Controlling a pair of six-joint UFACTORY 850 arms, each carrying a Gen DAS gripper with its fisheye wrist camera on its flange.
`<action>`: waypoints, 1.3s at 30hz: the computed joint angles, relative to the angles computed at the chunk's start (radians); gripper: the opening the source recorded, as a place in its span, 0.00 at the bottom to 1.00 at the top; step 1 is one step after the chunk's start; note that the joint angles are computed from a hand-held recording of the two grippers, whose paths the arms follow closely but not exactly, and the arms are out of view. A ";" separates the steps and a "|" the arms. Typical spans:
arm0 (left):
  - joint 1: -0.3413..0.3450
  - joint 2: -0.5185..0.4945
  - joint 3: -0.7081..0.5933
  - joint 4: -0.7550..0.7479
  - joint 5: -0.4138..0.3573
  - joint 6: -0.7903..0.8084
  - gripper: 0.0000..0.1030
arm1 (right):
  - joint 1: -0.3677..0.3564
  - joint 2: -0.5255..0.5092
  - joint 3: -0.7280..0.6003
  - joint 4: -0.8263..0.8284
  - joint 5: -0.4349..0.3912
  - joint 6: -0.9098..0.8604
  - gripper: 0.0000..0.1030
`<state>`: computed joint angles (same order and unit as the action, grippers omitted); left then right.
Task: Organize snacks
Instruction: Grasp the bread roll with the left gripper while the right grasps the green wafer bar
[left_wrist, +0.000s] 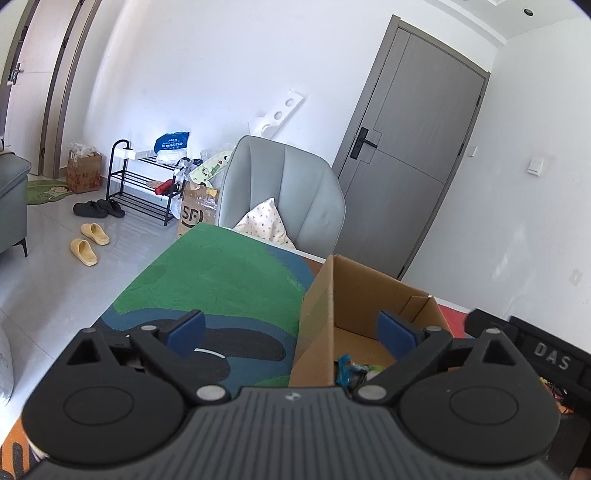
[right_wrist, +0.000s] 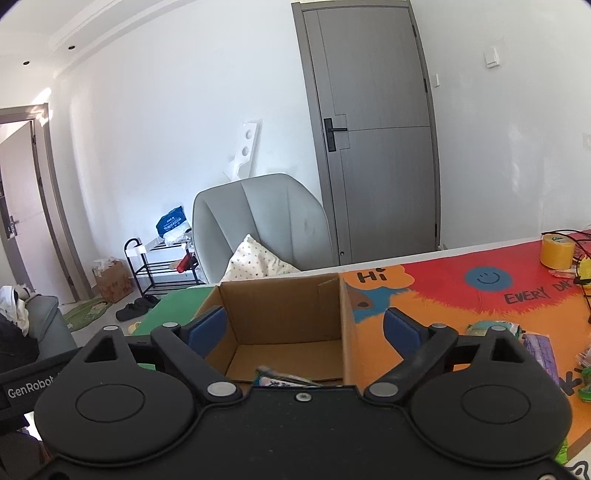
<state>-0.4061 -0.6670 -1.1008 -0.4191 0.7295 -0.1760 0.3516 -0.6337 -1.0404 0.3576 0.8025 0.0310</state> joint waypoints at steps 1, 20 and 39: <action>-0.003 0.000 0.000 0.000 0.000 0.000 0.96 | -0.004 0.004 0.009 0.003 0.003 0.003 0.96; -0.089 0.019 0.008 0.036 0.006 0.037 0.99 | -0.093 0.141 0.207 0.049 0.015 0.095 1.00; -0.185 -0.032 -0.067 0.108 -0.018 0.141 0.99 | -0.197 0.143 0.308 0.006 0.048 0.190 1.00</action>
<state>-0.5916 -0.6985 -1.1676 -0.3108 0.7113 -0.0347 0.1551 -0.4904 -0.7320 0.3631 0.8505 0.2207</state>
